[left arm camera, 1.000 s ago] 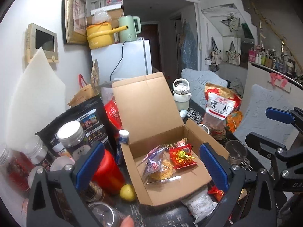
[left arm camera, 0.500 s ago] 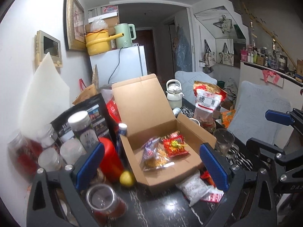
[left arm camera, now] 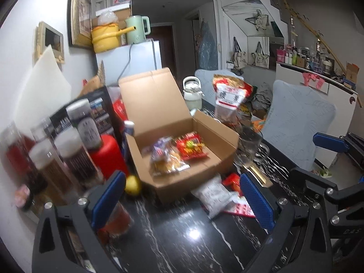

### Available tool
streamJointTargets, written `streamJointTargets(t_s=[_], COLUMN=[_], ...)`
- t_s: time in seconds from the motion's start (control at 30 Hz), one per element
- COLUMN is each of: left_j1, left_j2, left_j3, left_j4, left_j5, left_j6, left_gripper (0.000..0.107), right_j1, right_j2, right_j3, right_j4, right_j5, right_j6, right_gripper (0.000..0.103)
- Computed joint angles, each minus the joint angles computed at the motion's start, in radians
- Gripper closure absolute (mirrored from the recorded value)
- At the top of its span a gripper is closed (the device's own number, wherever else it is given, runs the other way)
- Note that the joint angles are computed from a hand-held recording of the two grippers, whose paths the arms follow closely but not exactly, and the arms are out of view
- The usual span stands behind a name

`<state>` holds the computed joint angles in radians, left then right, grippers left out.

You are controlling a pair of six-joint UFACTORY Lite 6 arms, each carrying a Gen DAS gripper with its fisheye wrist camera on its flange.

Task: Organize snacks
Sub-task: 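Withdraw both open tools from the box back toward the table snacks, then grasp the white bun-print bag with the left tool while the right tool approaches the gold box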

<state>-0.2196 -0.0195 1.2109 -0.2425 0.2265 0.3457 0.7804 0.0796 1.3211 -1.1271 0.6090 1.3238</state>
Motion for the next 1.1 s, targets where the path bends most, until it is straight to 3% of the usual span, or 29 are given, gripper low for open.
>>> streamJointTargets(t_s=[0.1,0.23,0.37,0.53,0.73,1.1], left_j1=[-0.013,-0.030,-0.037,-0.061,-0.061,-0.078], left_j2=[-0.028,-0.044,-0.052,-0.011,0.070,0.287], left_j3=[-0.071,-0.131,-0.197,-0.230,-0.223,-0.100], left_j4=[-0.040,0.056,-0.198,-0.163,-0.411,-0.610], left_j5=[-0.032,-0.071,-0.099,-0.133,-0.142,-0.118], left_j6=[0.031,-0.078,0.160,0.105,0.316,0.463], left_gripper=[0.005,0.005,0.005,0.005,0.005,0.005], right_j1=[0.005,-0.006,-0.018,-0.024,-0.044,-0.122], right_j2=[-0.030,-0.052,-0.056,-0.026,0.016,0.123], right_j3=[-0.071,-0.161,-0.239,-0.291,-0.335,-0.346], right_j4=[-0.018,-0.036,-0.110,-0.175,-0.257,-0.388], right_j5=[-0.011,-0.068,-0.106,-0.127,-0.157,-0.222], right_j6=[0.056,0.114,0.218,0.314,0.431,0.592], right_gripper=[0.017,0.017,0.017,0.017,0.017,0.017])
